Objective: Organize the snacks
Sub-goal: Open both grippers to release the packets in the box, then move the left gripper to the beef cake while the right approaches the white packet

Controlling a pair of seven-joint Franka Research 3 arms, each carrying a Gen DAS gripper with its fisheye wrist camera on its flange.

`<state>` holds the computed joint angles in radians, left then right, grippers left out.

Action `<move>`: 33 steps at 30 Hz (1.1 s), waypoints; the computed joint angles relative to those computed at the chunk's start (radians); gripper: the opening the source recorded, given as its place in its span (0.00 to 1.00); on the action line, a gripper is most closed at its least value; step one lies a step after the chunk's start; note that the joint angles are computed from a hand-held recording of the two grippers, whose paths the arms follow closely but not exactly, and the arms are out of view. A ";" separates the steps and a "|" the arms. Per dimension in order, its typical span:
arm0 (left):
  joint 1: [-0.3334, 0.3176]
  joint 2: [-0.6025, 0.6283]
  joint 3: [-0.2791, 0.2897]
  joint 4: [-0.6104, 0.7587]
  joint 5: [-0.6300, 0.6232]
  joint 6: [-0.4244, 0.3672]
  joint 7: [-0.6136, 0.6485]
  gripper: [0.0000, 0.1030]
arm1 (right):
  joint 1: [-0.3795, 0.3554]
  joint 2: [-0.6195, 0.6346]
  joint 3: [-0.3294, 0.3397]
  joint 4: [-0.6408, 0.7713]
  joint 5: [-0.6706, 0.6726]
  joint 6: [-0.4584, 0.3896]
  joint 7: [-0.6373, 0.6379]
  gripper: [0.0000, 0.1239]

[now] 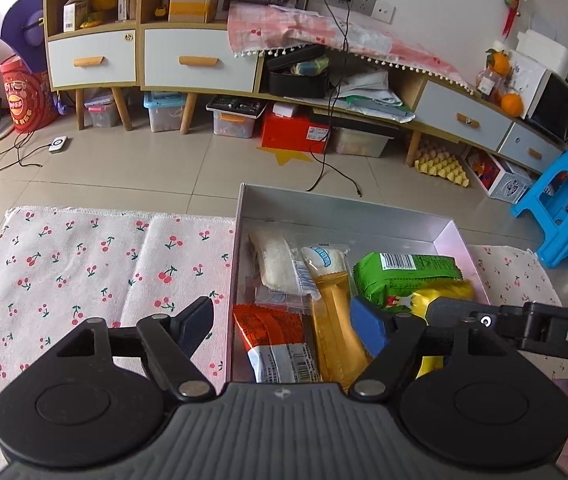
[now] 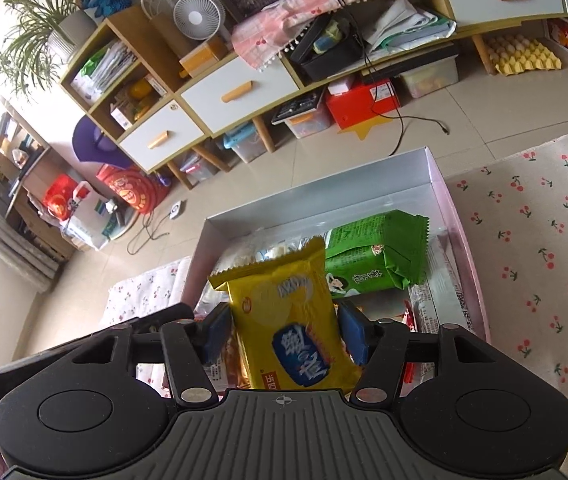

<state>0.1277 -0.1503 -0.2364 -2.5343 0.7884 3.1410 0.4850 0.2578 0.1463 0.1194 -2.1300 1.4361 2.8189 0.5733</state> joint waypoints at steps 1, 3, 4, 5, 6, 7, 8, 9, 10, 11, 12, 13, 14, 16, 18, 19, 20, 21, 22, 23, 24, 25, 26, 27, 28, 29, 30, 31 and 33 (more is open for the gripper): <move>-0.002 -0.003 0.002 -0.004 -0.003 0.000 0.001 0.74 | -0.001 -0.010 0.001 -0.007 0.015 0.006 -0.017 0.63; -0.020 -0.009 0.014 -0.013 -0.030 -0.005 0.018 0.77 | 0.002 -0.030 -0.001 -0.024 0.013 0.008 -0.028 0.63; -0.041 -0.014 0.030 -0.020 -0.063 -0.008 0.044 0.77 | 0.005 -0.042 -0.003 -0.033 0.005 0.012 -0.025 0.63; -0.066 -0.021 0.048 -0.028 -0.102 -0.012 0.077 0.79 | 0.008 -0.053 -0.004 -0.044 -0.002 0.019 -0.021 0.64; -0.077 -0.031 0.055 -0.040 -0.126 -0.011 0.098 0.81 | 0.011 -0.063 -0.006 -0.050 -0.009 0.022 -0.016 0.64; -0.074 -0.041 0.048 -0.050 -0.135 -0.011 0.104 0.81 | 0.013 -0.075 -0.008 -0.060 -0.014 0.021 -0.016 0.64; -0.067 -0.054 0.037 -0.060 -0.139 -0.011 0.108 0.83 | 0.015 -0.088 -0.011 -0.071 -0.013 0.021 -0.019 0.65; -0.063 -0.067 0.030 -0.070 -0.145 -0.013 0.114 0.85 | 0.019 -0.103 -0.012 -0.085 -0.010 0.025 -0.024 0.65; -0.061 -0.081 0.025 -0.082 -0.153 -0.013 0.121 0.86 | 0.023 -0.117 -0.014 -0.100 -0.010 0.029 -0.027 0.66; -0.063 -0.096 0.024 -0.096 -0.165 -0.011 0.129 0.87 | 0.027 -0.130 -0.017 -0.113 -0.012 0.032 -0.027 0.66; -0.079 -0.110 0.035 -0.110 -0.188 -0.012 0.147 0.89 | 0.031 -0.145 -0.020 -0.127 -0.014 0.034 -0.027 0.66; -0.099 -0.124 0.049 -0.124 -0.214 -0.013 0.169 0.89 | 0.034 -0.160 -0.024 -0.141 -0.017 0.034 -0.026 0.66; -0.116 -0.140 0.061 -0.140 -0.239 -0.015 0.190 0.91 | 0.038 -0.175 -0.028 -0.155 -0.014 0.034 -0.027 0.67; -0.133 -0.171 0.066 -0.165 -0.276 -0.027 0.223 0.91 | 0.044 -0.204 -0.036 -0.182 -0.007 0.033 -0.032 0.69; -0.140 -0.201 0.064 -0.190 -0.303 -0.035 0.249 0.95 | 0.050 -0.231 -0.044 -0.208 0.003 0.035 -0.042 0.70; -0.149 -0.217 0.068 -0.203 -0.318 -0.040 0.264 0.96 | 0.053 -0.244 -0.048 -0.221 0.002 0.037 -0.043 0.70; -0.161 -0.233 0.074 -0.215 -0.335 -0.047 0.279 0.96 | 0.056 -0.257 -0.052 -0.233 0.003 0.038 -0.049 0.70; -0.168 -0.249 0.074 -0.228 -0.348 -0.052 0.289 0.98 | 0.059 -0.270 -0.055 -0.246 0.008 0.039 -0.058 0.70; -0.174 -0.266 0.074 -0.243 -0.359 -0.058 0.300 0.99 | 0.061 -0.282 -0.059 -0.258 0.009 0.040 -0.064 0.70; -0.173 -0.283 0.066 -0.256 -0.366 -0.064 0.306 0.99 | 0.064 -0.294 -0.062 -0.270 0.010 0.039 -0.069 0.70; -0.162 -0.297 0.050 -0.267 -0.368 -0.069 0.306 0.99 | 0.066 -0.305 -0.066 -0.283 0.011 0.038 -0.076 0.70; -0.155 -0.309 0.037 -0.275 -0.368 -0.077 0.306 0.99 | 0.069 -0.315 -0.068 -0.294 0.013 0.041 -0.083 0.72; -0.149 -0.320 0.023 -0.284 -0.368 -0.086 0.305 0.99 | 0.072 -0.323 -0.068 -0.304 0.017 0.050 -0.090 0.74; -0.143 -0.328 0.010 -0.291 -0.368 -0.093 0.300 0.99 | 0.076 -0.328 -0.068 -0.314 0.022 0.062 -0.098 0.74; -0.136 -0.334 -0.003 -0.297 -0.367 -0.096 0.292 0.99 | 0.080 -0.333 -0.068 -0.327 0.030 0.076 -0.113 0.74; -0.128 -0.342 -0.017 -0.311 -0.366 -0.093 0.279 0.99 | 0.084 -0.335 -0.068 -0.336 0.045 0.087 -0.129 0.74; -0.122 -0.346 -0.028 -0.322 -0.366 -0.088 0.265 0.99 | 0.089 -0.338 -0.071 -0.346 0.085 0.098 -0.169 0.74; -0.116 -0.345 -0.038 -0.330 -0.367 -0.083 0.250 0.99 | 0.092 -0.339 -0.071 -0.355 0.161 0.109 -0.238 0.74; -0.129 -0.348 -0.033 -0.347 -0.383 -0.087 0.227 0.99 | 0.087 -0.332 -0.064 -0.369 0.203 0.112 -0.278 0.74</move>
<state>-0.0013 -0.4987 -0.2692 -2.8808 0.4053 3.0539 0.7122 0.3451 -0.1859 0.0557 -2.4992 1.6389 2.9313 0.2954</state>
